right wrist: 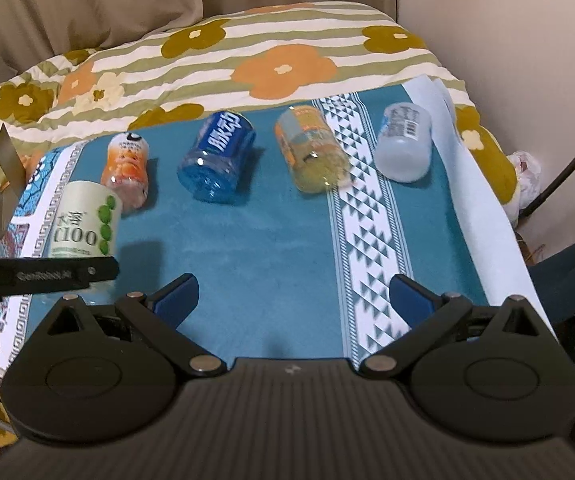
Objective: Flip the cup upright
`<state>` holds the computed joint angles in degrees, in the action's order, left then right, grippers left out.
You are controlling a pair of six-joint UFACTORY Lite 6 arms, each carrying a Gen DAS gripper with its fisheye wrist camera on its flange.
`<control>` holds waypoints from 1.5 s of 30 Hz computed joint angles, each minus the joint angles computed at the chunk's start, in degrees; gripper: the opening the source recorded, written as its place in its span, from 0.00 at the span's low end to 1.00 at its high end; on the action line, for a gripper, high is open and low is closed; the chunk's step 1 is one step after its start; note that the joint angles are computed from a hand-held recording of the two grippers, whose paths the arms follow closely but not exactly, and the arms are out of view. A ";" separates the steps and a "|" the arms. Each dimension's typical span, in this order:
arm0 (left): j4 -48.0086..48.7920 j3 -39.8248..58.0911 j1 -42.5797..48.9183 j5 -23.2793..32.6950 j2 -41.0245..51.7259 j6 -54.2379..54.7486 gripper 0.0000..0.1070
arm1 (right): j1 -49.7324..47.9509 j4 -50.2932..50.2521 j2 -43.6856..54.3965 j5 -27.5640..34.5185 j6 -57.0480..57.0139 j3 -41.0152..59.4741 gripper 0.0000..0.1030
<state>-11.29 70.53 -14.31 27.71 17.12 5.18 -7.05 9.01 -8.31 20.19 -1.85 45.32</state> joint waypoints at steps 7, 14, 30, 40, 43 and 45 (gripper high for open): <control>2.68 -3.68 -4.96 -5.45 1.99 -4.67 0.64 | -4.48 8.21 -2.59 -0.61 -11.83 -5.40 1.00; 6.18 -5.06 -7.01 -8.87 3.53 -8.61 0.64 | -6.91 12.51 -3.15 -0.68 -18.02 -7.04 1.00; 15.72 -8.04 -8.32 -5.50 -2.33 -18.98 0.87 | -8.83 18.97 -5.14 3.64 -26.10 -4.47 1.00; 22.85 -15.93 -5.45 -1.65 -19.24 -23.69 0.95 | -4.20 22.04 6.80 14.49 -25.87 14.97 1.00; 20.01 -17.34 -1.08 -1.74 -22.40 -17.77 0.95 | -1.14 21.95 12.83 17.63 -22.94 22.19 1.00; 15.52 -17.54 2.40 -1.89 -23.16 -11.08 0.95 | 1.42 20.51 17.32 18.37 -19.84 26.84 1.00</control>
